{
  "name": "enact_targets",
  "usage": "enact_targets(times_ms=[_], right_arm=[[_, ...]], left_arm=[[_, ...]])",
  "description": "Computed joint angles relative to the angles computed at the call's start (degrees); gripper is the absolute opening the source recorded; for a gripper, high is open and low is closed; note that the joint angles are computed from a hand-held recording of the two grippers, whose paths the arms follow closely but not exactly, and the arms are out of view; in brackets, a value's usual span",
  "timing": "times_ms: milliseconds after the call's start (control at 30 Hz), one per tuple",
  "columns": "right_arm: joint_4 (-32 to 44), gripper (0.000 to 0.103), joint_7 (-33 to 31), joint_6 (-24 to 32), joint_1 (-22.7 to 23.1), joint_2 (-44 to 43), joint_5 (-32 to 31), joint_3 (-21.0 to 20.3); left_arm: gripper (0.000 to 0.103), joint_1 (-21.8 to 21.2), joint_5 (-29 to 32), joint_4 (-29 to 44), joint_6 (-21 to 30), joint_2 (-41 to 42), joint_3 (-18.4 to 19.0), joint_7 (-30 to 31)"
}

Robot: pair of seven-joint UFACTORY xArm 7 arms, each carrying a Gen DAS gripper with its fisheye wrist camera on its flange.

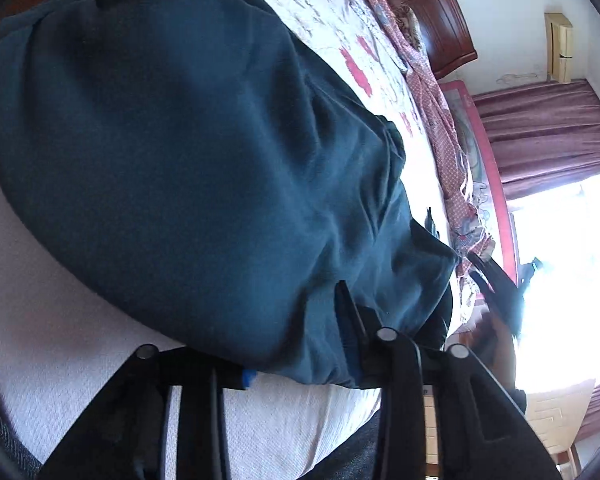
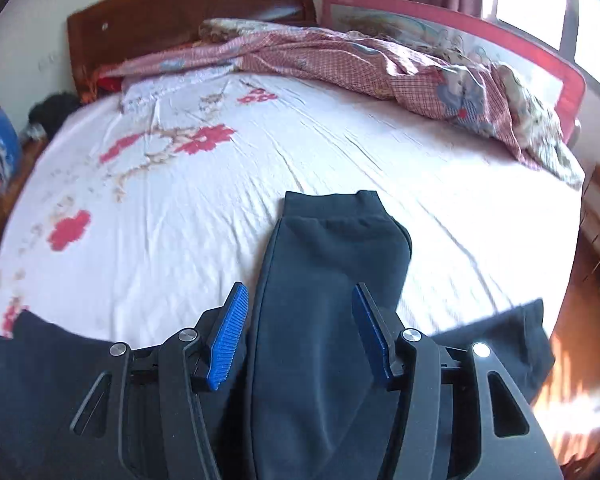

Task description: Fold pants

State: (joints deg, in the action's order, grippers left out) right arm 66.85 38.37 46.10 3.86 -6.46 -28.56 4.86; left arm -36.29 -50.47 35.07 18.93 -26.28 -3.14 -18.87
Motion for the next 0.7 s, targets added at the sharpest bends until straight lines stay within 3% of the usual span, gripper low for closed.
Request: enact_targets(times_ms=[133, 200, 233, 267, 300, 333, 433, 567, 700], right_arm=[[13.46, 0.054, -4.21, 13.82, 3.49, 14.53, -7.62, 0.12], [14.8, 0.054, -4.73, 16.58, 4.5, 16.76, -6.26, -1.46], [13.36, 0.05, -3.88, 14.39, 4.08, 15.72, -3.88, -2.36], [12.41, 0.039, -4.24, 11.9, 3.12, 14.78, 0.11, -2.99], [11.49, 0.015, -5.44, 9.89, 1.89, 13.93, 3.68, -3.14], [10.3, 0.006, -5.81, 8.25, 1.71, 12.68, 4.85, -3.89], [3.05, 0.005, -6.06, -1.75, -1.51, 4.61, 14.05, -5.57], [-14.69, 0.005, -8.9, -18.03, -4.98, -14.09, 33.75, -11.22], [-34.9, 0.005, -8.57, -24.86, -10.18, -36.07, 43.54, -17.63]], left_arm=[[0.035, -0.08, -1.18, 1.48, 1.02, 1.47, 1.51, 2.28], [0.035, 0.2, -2.3, 1.41, 1.58, 1.28, 1.63, 2.88], [0.035, 0.36, -2.75, 1.29, 1.79, 1.21, 1.66, 3.41], [0.035, 0.56, -3.15, 1.12, 2.01, 1.03, 1.64, 3.81], [0.035, 0.75, -3.51, 1.24, 2.23, 1.08, 1.57, 4.06], [0.035, 0.99, -3.8, 0.94, 2.64, 0.68, 1.71, 4.62], [0.035, 1.52, -4.7, 0.96, 2.85, 0.65, 1.3, 5.11], [0.035, 2.0, -5.62, 0.85, 2.63, 0.59, 0.82, 5.71], [0.034, 2.95, -4.0, -0.65, 3.67, -1.49, 0.8, 5.77]])
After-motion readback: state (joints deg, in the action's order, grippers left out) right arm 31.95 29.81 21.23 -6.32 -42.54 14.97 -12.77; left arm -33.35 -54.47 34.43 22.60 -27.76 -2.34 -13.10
